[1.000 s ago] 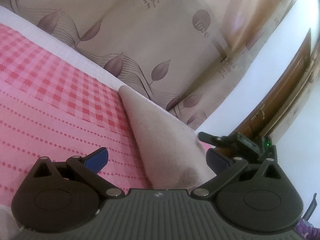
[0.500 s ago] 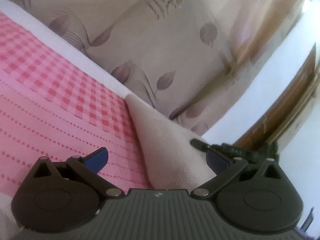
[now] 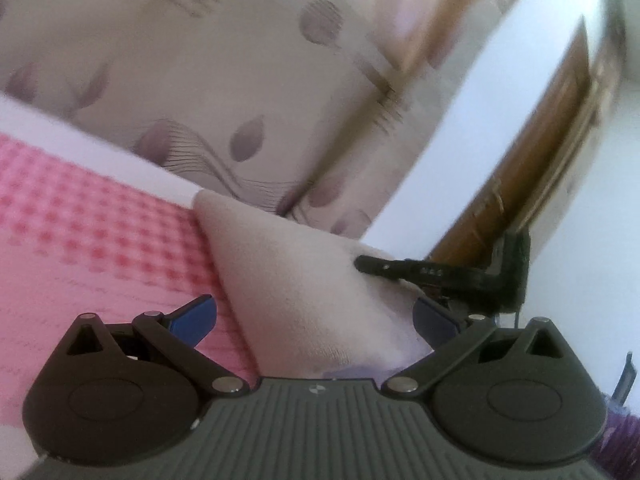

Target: Fold small clothes

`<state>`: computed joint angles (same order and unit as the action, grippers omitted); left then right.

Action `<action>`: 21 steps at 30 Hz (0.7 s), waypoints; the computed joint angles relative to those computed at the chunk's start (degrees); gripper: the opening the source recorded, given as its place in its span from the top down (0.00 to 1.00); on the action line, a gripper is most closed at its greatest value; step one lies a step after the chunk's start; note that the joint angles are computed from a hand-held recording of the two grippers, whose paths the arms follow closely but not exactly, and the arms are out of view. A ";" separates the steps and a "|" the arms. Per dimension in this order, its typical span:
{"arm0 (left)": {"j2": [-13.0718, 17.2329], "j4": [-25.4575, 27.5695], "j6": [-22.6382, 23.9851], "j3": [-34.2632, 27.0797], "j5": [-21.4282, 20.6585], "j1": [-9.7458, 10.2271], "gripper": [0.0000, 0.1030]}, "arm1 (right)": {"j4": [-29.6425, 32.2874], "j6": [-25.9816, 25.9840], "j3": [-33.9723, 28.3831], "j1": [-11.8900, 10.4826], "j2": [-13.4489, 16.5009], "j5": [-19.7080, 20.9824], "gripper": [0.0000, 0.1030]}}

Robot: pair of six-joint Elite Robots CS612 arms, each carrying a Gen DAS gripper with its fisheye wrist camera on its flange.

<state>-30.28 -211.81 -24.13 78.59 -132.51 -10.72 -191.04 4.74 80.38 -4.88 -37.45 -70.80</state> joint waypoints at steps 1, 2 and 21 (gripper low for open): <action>0.05 0.37 0.10 -0.40 -0.07 -0.38 0.00 | 0.46 -3.05 0.21 0.16 -0.25 -1.60 0.79; 0.19 0.76 -0.18 -0.94 -0.37 -0.69 0.00 | 1.31 -5.60 0.28 0.26 -0.34 -2.68 0.79; -1.95 13.62 27.37 1.92 15.12 -7.38 0.02 | -2.50 23.96 -4.29 -6.77 6.80 20.49 0.57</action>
<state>-32.24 -198.19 3.24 80.51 -117.39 -18.10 -193.53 28.70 76.09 -11.65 -30.65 -50.32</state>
